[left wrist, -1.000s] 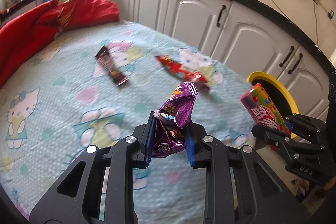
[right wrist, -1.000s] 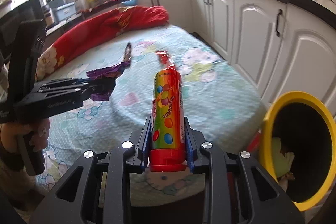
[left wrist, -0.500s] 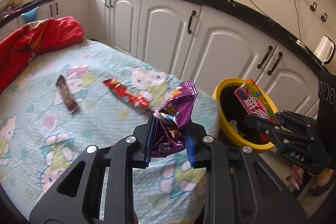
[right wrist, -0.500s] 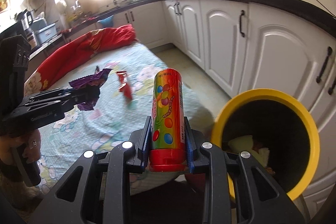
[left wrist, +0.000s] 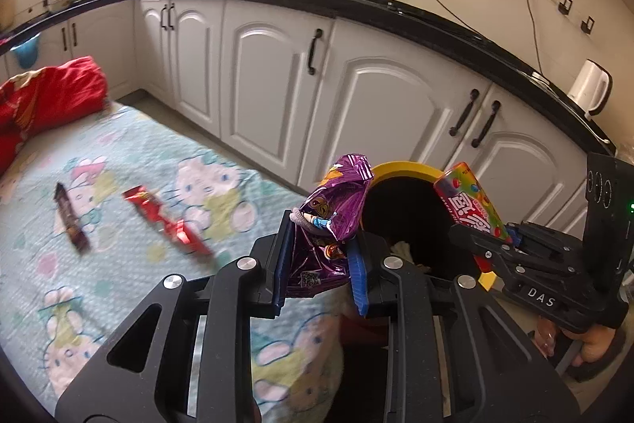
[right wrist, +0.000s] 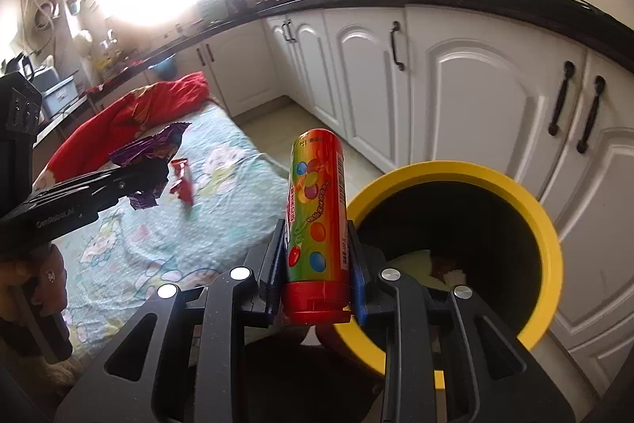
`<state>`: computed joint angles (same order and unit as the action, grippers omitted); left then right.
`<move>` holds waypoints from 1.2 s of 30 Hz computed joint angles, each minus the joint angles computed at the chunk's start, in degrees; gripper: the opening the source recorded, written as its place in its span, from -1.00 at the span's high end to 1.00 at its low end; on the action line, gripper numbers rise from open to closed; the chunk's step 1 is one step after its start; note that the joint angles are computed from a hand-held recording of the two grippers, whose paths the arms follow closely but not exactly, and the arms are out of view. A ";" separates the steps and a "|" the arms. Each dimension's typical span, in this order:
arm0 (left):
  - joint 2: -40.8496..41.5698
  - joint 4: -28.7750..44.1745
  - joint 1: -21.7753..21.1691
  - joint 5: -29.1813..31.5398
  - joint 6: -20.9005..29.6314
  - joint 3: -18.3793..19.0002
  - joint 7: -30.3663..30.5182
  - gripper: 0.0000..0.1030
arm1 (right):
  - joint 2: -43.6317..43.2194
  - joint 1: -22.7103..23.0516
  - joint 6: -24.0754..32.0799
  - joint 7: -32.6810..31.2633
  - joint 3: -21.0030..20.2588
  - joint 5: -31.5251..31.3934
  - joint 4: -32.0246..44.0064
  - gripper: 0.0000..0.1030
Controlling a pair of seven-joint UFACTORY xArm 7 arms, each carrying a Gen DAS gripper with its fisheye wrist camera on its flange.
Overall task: Collect trash
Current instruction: 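Carry the purple wrapper and candy tube over the yellow-rimmed bin, then open the left tool over the bin while right tool releases the tube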
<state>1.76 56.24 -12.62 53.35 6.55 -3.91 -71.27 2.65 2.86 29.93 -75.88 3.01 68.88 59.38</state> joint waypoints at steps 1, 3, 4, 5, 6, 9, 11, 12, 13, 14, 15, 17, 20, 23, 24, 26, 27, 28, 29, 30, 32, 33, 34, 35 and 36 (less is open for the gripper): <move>0.87 0.94 -0.23 -0.39 -0.05 -0.27 0.55 0.64 | 0.06 -0.21 -0.05 0.09 -0.19 0.10 0.05 0.49; 1.97 2.17 -0.96 -1.36 -0.05 -0.18 1.79 0.64 | 0.21 -0.62 -0.31 0.02 -0.46 0.38 0.07 0.49; 2.86 3.16 -1.52 -1.91 0.07 -0.14 2.58 0.64 | 0.32 -0.93 -0.31 -0.20 -0.64 0.64 0.04 0.49; 3.40 3.75 -2.09 -2.53 0.12 0.10 3.28 0.64 | 0.41 -1.22 -0.38 -0.09 -0.80 0.74 0.02 0.49; 4.06 4.44 -2.68 -3.15 0.14 0.36 3.98 0.64 | 0.56 -1.49 -0.44 0.10 -0.92 0.74 0.09 0.49; 6.06 6.33 -4.34 -6.61 -0.04 0.90 7.79 0.64 | 1.39 -2.37 -0.71 0.94 -1.19 0.56 0.76 0.49; 7.21 7.53 -5.75 -7.98 0.13 1.64 9.37 0.64 | 1.93 -2.96 -1.23 1.20 -1.22 0.55 1.15 0.49; 7.80 8.15 -6.34 -8.95 0.15 1.91 10.39 0.64 | 2.26 -3.25 -1.31 1.32 -1.20 0.51 1.40 0.49; 8.67 9.01 -6.79 -10.34 0.10 1.91 11.87 0.64 | 2.49 -3.51 -1.44 1.42 -1.14 0.50 1.53 0.49; 9.16 9.49 -7.41 -11.10 0.13 2.29 12.66 0.63 | 2.87 -3.84 -1.68 1.69 -1.17 0.50 1.75 0.49; 9.99 10.37 -7.94 -12.22 0.32 2.42 13.85 0.63 | 3.11 -4.23 -1.68 1.87 -1.19 0.48 1.86 0.49; 11.02 11.29 -8.73 -14.57 0.28 2.72 16.18 0.63 | 3.81 -4.82 -2.25 2.23 -1.13 0.37 2.11 0.49; 13.04 13.55 -10.47 -17.30 0.95 3.51 19.16 0.63 | 4.92 -5.66 -3.17 2.88 -0.97 -0.04 2.55 0.49; 14.81 15.61 -12.12 -19.72 1.60 4.24 21.96 0.63 | 6.08 -6.66 -3.60 3.66 -0.77 -0.61 3.10 0.49; 15.66 16.56 -12.45 -20.68 1.87 4.17 23.18 0.63 | 6.42 -6.94 -3.91 3.85 -0.61 -0.73 3.24 0.49; 16.80 17.87 -13.10 -22.49 2.37 4.26 25.25 0.63 | 7.12 -7.58 -4.04 4.25 -0.42 -1.19 3.54 0.49; 17.63 18.79 -13.23 -23.61 2.66 3.97 26.59 0.63 | 7.41 -7.87 -4.25 4.33 -0.28 -1.36 3.63 0.49; 18.33 19.62 -13.47 -24.60 2.98 3.91 27.71 0.63 | 7.66 -8.08 -4.52 4.46 -0.11 -1.56 3.71 0.49; 18.99 20.44 -13.72 -25.54 3.32 3.93 28.67 0.63 | 7.98 -8.31 -4.62 4.73 0.01 -1.86 3.83 0.49; 19.75 21.31 -13.90 -26.47 3.60 3.81 29.77 0.63 | 8.24 -8.58 -4.66 5.01 0.14 -2.00 3.94 0.49; 20.73 22.51 -14.61 -27.81 4.04 4.14 31.12 0.62 | 8.80 -9.06 -4.75 5.92 0.32 -2.46 4.22 0.49; 21.38 23.29 -14.70 -28.66 4.31 4.01 32.01 0.62 | 9.11 -9.24 -4.93 6.20 0.47 -2.67 4.46 0.49; 21.75 23.74 -14.88 -29.36 4.47 4.05 32.66 0.62 | 9.23 -9.42 -5.15 6.39 0.63 -2.75 4.43 0.49; 22.20 24.29 -14.95 -30.11 4.62 3.98 33.37 0.62 | 9.52 -9.61 -5.19 6.70 0.75 -2.92 4.64 0.49; 22.63 24.80 -15.04 -30.79 4.80 3.94 34.06 0.62 | 9.77 -9.79 -5.26 7.00 0.88 -3.05 4.79 0.49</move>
